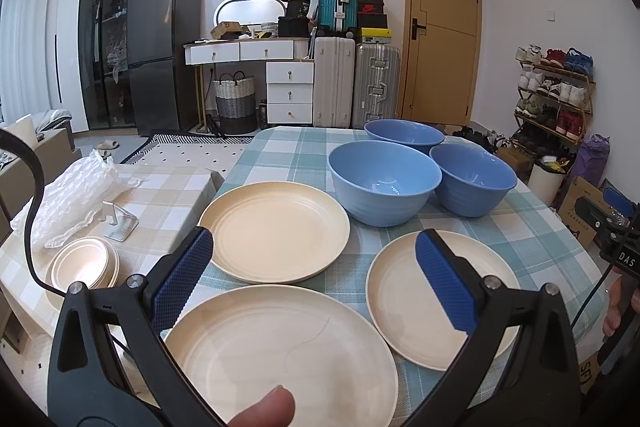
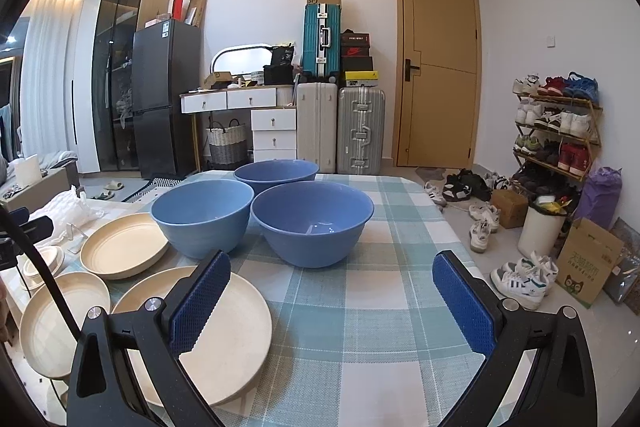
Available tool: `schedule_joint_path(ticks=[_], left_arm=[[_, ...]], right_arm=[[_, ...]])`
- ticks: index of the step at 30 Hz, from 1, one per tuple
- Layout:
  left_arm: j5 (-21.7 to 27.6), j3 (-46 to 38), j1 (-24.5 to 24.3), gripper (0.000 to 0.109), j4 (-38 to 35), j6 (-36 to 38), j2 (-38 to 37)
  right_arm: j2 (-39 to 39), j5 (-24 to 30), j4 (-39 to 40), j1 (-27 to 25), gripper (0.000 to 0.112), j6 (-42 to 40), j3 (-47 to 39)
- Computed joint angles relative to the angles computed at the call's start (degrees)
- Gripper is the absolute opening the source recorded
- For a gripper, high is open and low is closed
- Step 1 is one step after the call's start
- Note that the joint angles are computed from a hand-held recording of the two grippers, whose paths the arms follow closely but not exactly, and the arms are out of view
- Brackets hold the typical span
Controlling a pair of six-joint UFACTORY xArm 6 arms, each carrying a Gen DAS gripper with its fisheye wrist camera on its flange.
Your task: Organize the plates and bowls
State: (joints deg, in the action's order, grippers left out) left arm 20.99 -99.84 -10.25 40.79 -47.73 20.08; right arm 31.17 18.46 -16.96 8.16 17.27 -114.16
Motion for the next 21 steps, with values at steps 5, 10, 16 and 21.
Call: schedule_joint_path(ticks=[5, 10, 16, 21], left_arm=[[0.08, -0.12, -0.01, 0.101, -0.13, 0.07, 0.07], [0.17, -0.18, -0.03, 0.101, -0.25, 0.21, 0.11], [0.26, -0.28, -0.06, 0.101, -0.16, 0.09, 0.16], [0.37, -0.39, -0.08, 0.101, -0.30, 0.24, 0.23]], right_arm=[[0.27, 0.05, 1.89, 0.10, 0.103, -1.96, -0.19], [0.30, 0.16, 0.67, 0.02, 0.103, -0.94, -0.23], [0.43, 0.66, -0.47, -0.05, 0.103, 0.39, -0.52], [0.62, 0.86, -0.78, -0.07, 0.103, 0.40, -0.77]])
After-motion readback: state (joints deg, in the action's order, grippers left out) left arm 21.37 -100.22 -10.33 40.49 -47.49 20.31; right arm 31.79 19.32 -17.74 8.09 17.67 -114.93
